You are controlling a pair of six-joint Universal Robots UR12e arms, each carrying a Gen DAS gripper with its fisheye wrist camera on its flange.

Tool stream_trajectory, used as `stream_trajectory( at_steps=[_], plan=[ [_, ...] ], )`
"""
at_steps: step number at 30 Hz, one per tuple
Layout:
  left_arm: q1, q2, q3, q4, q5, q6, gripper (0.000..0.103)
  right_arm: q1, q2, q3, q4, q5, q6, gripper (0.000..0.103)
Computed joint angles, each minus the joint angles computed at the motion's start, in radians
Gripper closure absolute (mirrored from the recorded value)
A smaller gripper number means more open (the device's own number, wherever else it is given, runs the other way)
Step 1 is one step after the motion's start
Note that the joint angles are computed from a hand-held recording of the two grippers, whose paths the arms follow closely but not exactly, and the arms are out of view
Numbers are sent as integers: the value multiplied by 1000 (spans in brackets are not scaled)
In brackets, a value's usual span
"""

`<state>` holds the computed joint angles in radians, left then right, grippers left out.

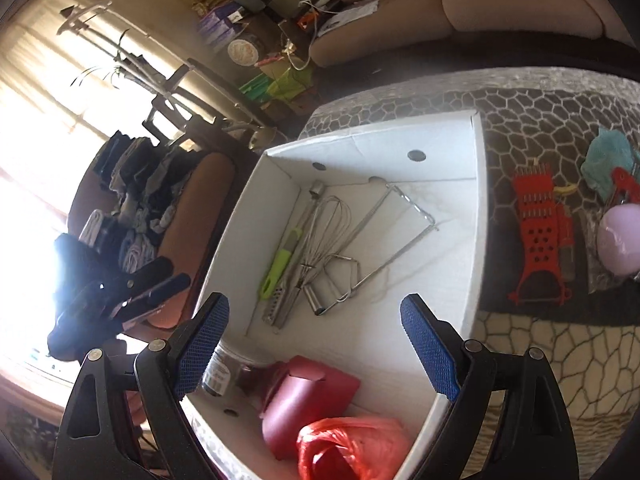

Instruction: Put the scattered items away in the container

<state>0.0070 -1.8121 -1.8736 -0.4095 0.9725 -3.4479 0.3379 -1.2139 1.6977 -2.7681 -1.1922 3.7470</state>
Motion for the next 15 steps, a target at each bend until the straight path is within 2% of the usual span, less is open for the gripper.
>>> stream_trajectory(
  at_steps=[3,7,8,10,12,13,15],
  plan=[
    [29,14,-74,175,-68,-156,18,17,55,-50,34,30,96,12],
    [45,21,-168,394,-114,-303,18,56,117,-137,144,-77,50,12],
    [46,20,-179,417,-135,-312,18,61,132,-157,178,-96,44,12],
    [54,12,-172,384,-182,-290,18,65,160,-193,235,-122,46,12],
    [64,-4,-161,431,-225,-323,18,66,184,-226,274,-166,30,12],
    [65,-4,-158,448,-224,-317,18,68,196,-246,302,-200,12,12],
    [58,11,-151,407,-182,-250,18,67,220,-286,368,-245,-16,12]
  ],
)
